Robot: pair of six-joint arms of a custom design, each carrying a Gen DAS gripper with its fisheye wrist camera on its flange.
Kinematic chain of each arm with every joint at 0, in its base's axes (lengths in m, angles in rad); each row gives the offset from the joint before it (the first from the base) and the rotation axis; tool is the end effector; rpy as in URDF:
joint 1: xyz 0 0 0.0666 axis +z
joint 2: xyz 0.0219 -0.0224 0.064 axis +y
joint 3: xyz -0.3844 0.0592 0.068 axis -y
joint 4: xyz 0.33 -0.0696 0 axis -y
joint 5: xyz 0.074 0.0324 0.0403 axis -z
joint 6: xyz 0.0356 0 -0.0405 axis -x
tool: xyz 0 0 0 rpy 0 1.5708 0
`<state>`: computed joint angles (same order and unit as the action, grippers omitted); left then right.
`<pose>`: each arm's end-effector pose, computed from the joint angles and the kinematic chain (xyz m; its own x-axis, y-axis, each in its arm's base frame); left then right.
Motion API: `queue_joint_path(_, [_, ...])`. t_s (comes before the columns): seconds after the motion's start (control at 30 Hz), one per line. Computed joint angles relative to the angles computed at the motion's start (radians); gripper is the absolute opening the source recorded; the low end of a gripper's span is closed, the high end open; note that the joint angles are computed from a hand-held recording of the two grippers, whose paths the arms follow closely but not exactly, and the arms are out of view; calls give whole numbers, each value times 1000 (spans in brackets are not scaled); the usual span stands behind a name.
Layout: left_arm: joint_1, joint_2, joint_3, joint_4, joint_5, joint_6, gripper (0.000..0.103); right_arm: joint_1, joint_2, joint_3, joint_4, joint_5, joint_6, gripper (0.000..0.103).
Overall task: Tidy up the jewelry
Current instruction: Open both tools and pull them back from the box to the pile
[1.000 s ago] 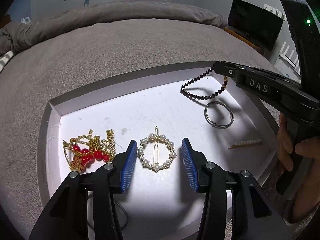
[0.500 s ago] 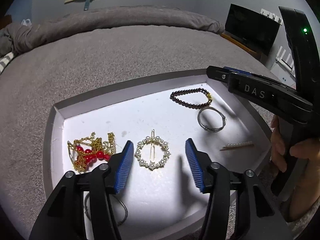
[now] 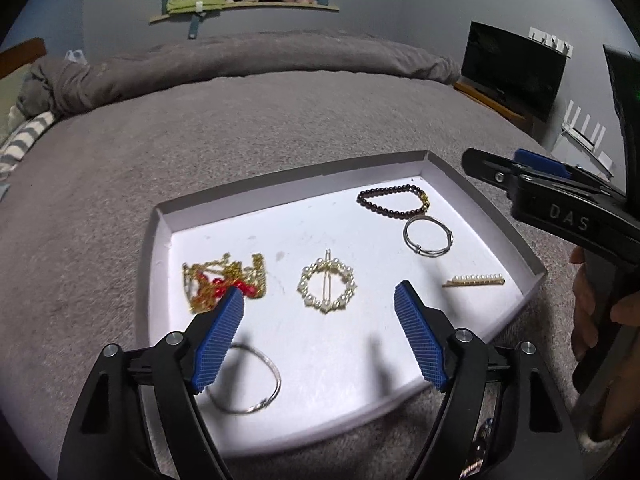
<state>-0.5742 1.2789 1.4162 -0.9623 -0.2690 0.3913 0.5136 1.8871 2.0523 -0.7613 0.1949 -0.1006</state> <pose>0.3212 -0.1970 0.4838 -0.7121 0.0228 -0.7017 0.1089 0.9910 -0.0783 0.5450 0.2991 0.4677 -0.5209 -0.1807 -0.8343 -0.2916 0.9562 -0.0251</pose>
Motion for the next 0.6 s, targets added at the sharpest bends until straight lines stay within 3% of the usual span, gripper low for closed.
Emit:
queue_joint_path(0.13, [-23,-35,-22,10,-56,17,81,6,-47,-78,50,38,2,97])
queue_joint_path(0.43, [-85,-102,-72,7,-155,52,87,28,-136,-245,142,228,26,98])
queue_joint_path(0.6, [-109,-145,-101,3,-149,76,88,29,-176,-303,157,194,25,98])
